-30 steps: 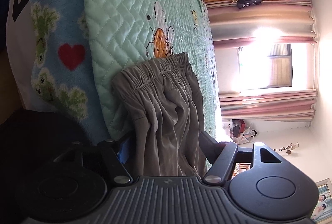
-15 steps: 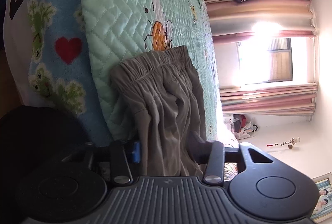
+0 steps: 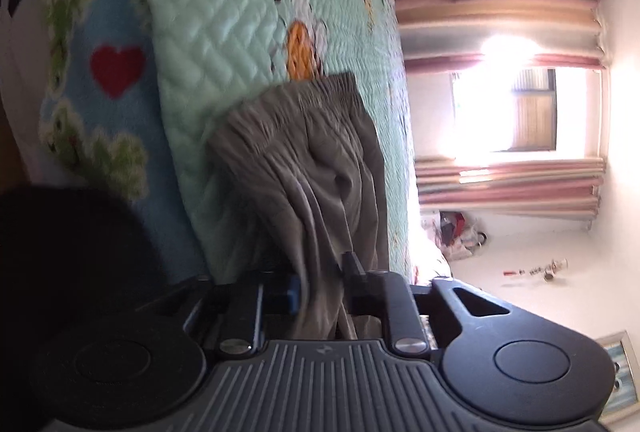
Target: Fold clothes
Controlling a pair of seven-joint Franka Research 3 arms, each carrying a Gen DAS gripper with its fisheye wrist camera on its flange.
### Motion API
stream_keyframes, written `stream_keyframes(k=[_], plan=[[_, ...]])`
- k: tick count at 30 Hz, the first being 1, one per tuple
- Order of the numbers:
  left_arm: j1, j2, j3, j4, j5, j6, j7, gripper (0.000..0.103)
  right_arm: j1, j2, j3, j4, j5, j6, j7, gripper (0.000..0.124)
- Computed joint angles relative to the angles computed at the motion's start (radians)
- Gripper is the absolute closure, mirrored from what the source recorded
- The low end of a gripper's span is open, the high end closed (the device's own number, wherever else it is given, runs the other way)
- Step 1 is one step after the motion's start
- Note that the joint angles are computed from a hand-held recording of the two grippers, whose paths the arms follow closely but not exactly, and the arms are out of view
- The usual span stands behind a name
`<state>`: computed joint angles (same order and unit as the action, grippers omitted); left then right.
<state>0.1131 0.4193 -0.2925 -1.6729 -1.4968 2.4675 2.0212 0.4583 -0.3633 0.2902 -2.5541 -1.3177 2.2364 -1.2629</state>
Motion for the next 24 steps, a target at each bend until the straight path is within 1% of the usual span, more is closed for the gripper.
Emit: stream_keyframes(k=[1,3,4,5,6,7,8,11,14,15,17,20,22,24], plan=[[-0.001,-0.001,-0.001,-0.001,0.010,-0.010,0.011,0.075,0.000,0.016,0.001,0.009,-0.014,0.010,-0.012,0.058],[-0.006,0.000,0.000,0.006,0.038,-0.016,0.025,0.077,0.002,0.049,-0.001,0.028,-0.041,0.030,-0.040,0.061],[-0.007,-0.001,-0.002,0.008,0.040,-0.011,0.036,0.081,0.003,0.059,-0.008,0.039,-0.049,0.046,-0.079,0.077],[-0.006,-0.003,-0.005,0.010,0.030,-0.003,0.053,0.091,0.003,0.068,-0.015,0.051,-0.055,0.062,-0.118,0.102],[-0.004,-0.005,-0.008,0.010,0.016,0.002,0.065,0.095,0.003,0.077,-0.022,0.062,-0.058,0.078,-0.158,0.115],[0.000,-0.009,-0.010,0.009,-0.001,0.006,0.076,0.096,0.004,0.081,-0.030,0.072,-0.039,0.091,-0.205,0.121],[0.002,-0.014,-0.010,0.005,-0.019,0.010,0.088,0.097,0.004,0.079,-0.033,0.077,-0.024,0.094,-0.233,0.122],[0.001,-0.026,-0.003,-0.001,-0.052,0.020,0.105,0.100,0.001,0.051,-0.028,0.070,-0.005,0.082,-0.258,0.122],[-0.002,-0.022,0.003,0.017,-0.077,0.015,0.107,0.101,-0.006,0.015,-0.017,0.060,-0.007,0.059,-0.247,0.122],[-0.006,-0.015,0.006,0.033,-0.074,0.015,0.103,0.102,-0.015,-0.002,-0.019,0.053,-0.029,0.066,-0.219,0.122],[-0.016,0.009,0.006,0.083,-0.058,0.026,0.087,0.102,-0.036,-0.031,-0.034,0.049,-0.049,0.090,-0.191,0.122],[-0.032,0.063,-0.005,0.183,-0.009,0.057,0.027,0.102,-0.081,-0.056,-0.062,0.061,-0.078,0.133,-0.208,0.122],[-0.049,0.119,-0.017,0.275,0.050,0.086,-0.013,0.102,-0.115,-0.052,-0.083,0.084,-0.089,0.172,-0.232,0.122],[-0.080,0.188,-0.018,0.394,0.140,0.110,-0.088,0.102,-0.153,-0.036,-0.106,0.118,-0.103,0.217,-0.260,0.122]])
